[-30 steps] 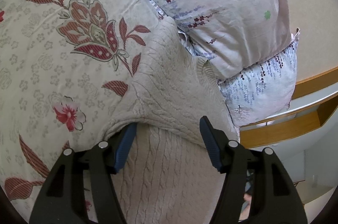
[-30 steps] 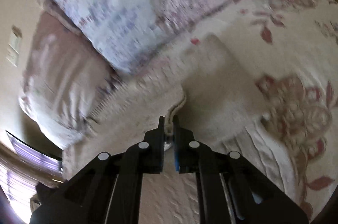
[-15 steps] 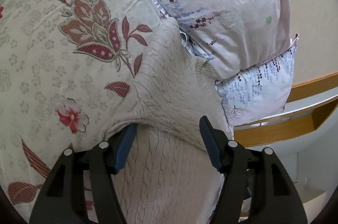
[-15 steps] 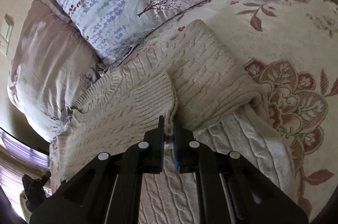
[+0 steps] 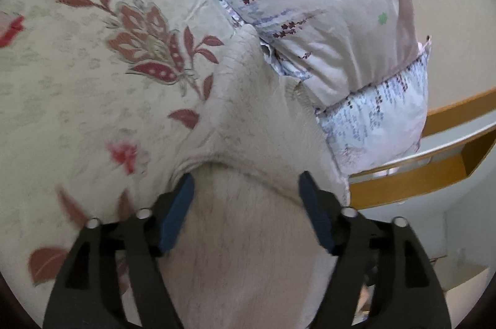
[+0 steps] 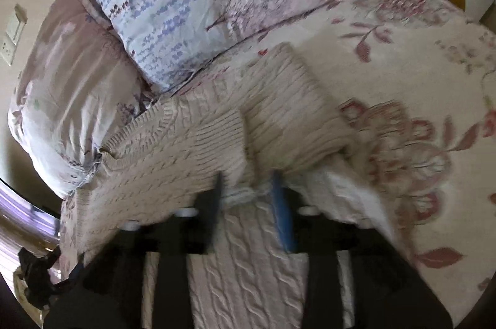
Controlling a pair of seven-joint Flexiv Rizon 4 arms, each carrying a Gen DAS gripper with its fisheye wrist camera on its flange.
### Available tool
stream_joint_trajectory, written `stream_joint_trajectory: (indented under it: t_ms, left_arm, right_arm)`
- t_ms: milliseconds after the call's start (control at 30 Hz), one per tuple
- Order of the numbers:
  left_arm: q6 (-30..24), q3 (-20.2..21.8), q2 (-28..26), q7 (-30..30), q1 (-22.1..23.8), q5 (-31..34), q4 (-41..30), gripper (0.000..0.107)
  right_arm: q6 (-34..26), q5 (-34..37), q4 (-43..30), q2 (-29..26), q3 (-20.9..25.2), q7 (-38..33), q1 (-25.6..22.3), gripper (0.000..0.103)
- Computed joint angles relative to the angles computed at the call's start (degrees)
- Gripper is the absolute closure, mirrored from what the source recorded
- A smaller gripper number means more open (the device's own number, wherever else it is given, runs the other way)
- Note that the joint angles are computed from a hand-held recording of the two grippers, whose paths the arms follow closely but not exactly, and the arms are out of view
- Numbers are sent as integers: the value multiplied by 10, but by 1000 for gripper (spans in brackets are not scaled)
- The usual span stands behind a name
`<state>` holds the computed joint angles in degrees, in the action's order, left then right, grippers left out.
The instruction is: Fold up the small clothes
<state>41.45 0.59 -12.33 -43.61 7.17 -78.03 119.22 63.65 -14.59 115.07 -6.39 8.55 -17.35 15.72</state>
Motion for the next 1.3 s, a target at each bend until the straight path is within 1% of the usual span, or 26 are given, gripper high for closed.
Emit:
stream_joint_trajectory:
  t_ms: [33,100,167,233,367,433,500,600,667,733,833,867,933,1000,1067,1167,1300]
  left_arm:
    - [-6,3,7,9,2,3,7,35]
    - [-23,9,16,24,8,0,18,35]
    - [-32,16,29,37,11,1,32,35]
    - [-27,24,44,47,10,7,48,32]
    - [-52,38,63,66,18,12,74,33]
    - [-57,44,77,76,19,14,88,33]
    - [-72,50,89,88,21,11,102,33]
    - [-87,57,106,107,21,12,121,35]
    - [-100,62,118,120,21,15,133,37]
    - [-119,69,128,132,22,21,145,40]
    - [-129,74,146,149,21,28,164,46]
    - [-143,78,151,153,23,36,170,48]
    - [-165,83,156,156,25,51,177,57]
    - [-175,84,165,160,25,67,185,61]
    - [-185,86,173,163,24,82,193,62]
    - [-203,90,182,162,23,98,206,65]
    - [-211,95,199,161,24,109,221,65]
  right_arm:
    - [5,-18,12,10,-3,9,0,54]
    - [11,-27,25,26,-1,5,-4,53]
    - [33,7,38,40,7,-29,-11,44]
    - [45,62,47,54,15,-79,-15,44]
    - [31,118,71,94,20,-142,-18,44]
    - [10,113,84,114,21,-148,-21,44]
    - [-11,112,94,131,21,-154,-22,44]
    - [-35,157,113,160,18,-180,-18,45]
    - [-50,209,123,180,12,-210,-8,51]
    - [-61,258,132,198,6,-237,2,57]
    - [-55,329,147,222,-1,-270,17,66]
    - [-50,348,151,229,-3,-279,21,68]
    - [-46,397,158,246,-11,-304,36,71]
    - [-46,435,161,260,-18,-327,50,71]
    - [-50,469,164,276,-23,-350,63,71]
    - [-65,502,164,297,-29,-376,79,72]
    - [-79,525,165,315,-25,-405,93,72]
